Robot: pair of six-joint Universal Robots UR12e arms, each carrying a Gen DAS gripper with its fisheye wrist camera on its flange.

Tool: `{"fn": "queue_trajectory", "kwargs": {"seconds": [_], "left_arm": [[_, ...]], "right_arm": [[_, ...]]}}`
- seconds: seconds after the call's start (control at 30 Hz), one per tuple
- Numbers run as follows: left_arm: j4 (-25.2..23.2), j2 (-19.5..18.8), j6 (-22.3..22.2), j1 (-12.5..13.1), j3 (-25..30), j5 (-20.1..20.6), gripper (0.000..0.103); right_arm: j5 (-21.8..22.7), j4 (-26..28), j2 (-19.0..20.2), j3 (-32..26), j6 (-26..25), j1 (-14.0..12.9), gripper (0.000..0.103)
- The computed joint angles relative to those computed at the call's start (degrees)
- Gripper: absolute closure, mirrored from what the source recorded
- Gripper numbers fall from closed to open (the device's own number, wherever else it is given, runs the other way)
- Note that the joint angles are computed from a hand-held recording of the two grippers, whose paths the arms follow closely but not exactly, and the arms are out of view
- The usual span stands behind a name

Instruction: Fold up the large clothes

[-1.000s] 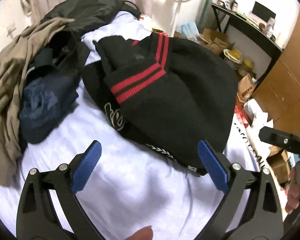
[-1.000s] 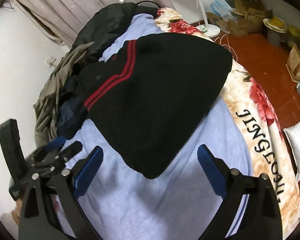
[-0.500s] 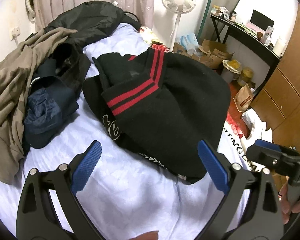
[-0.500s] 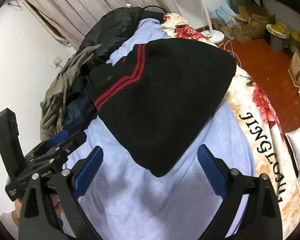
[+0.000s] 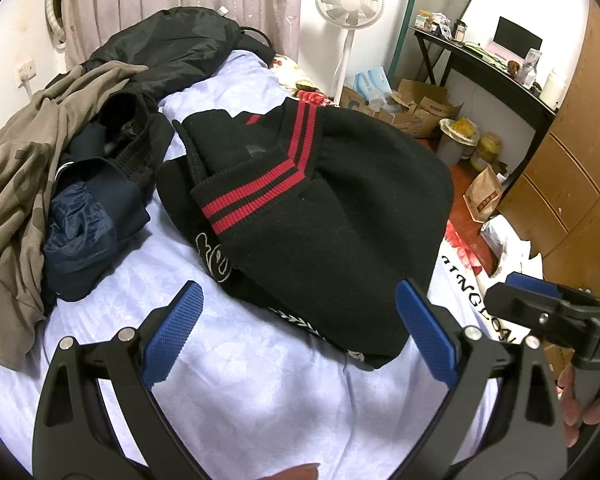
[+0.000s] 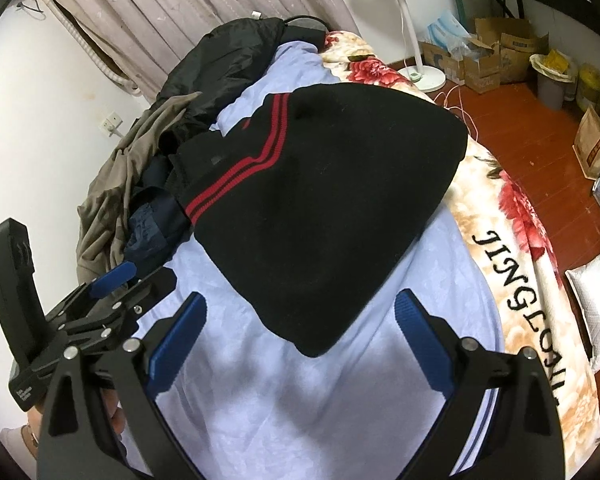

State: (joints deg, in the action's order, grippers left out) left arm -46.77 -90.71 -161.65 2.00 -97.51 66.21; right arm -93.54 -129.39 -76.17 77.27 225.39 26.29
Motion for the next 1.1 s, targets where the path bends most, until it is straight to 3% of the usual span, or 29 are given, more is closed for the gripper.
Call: {"fn": "queue_trajectory", "kwargs": {"seconds": [0.87, 1.1], "left_arm": [[1.89, 0.28, 0.96, -0.03, -0.15, -2.22, 0.008], [2.43, 0.20, -0.66, -0.05, -0.27, -2.35, 0.008]], "right_arm": [[-0.79, -0.83, -0.44, 0.29, 0.92, -0.01, 0.010], [-1.17, -1.27, -0.72, 0.70, 0.94, 0.14, 0.010]]}}
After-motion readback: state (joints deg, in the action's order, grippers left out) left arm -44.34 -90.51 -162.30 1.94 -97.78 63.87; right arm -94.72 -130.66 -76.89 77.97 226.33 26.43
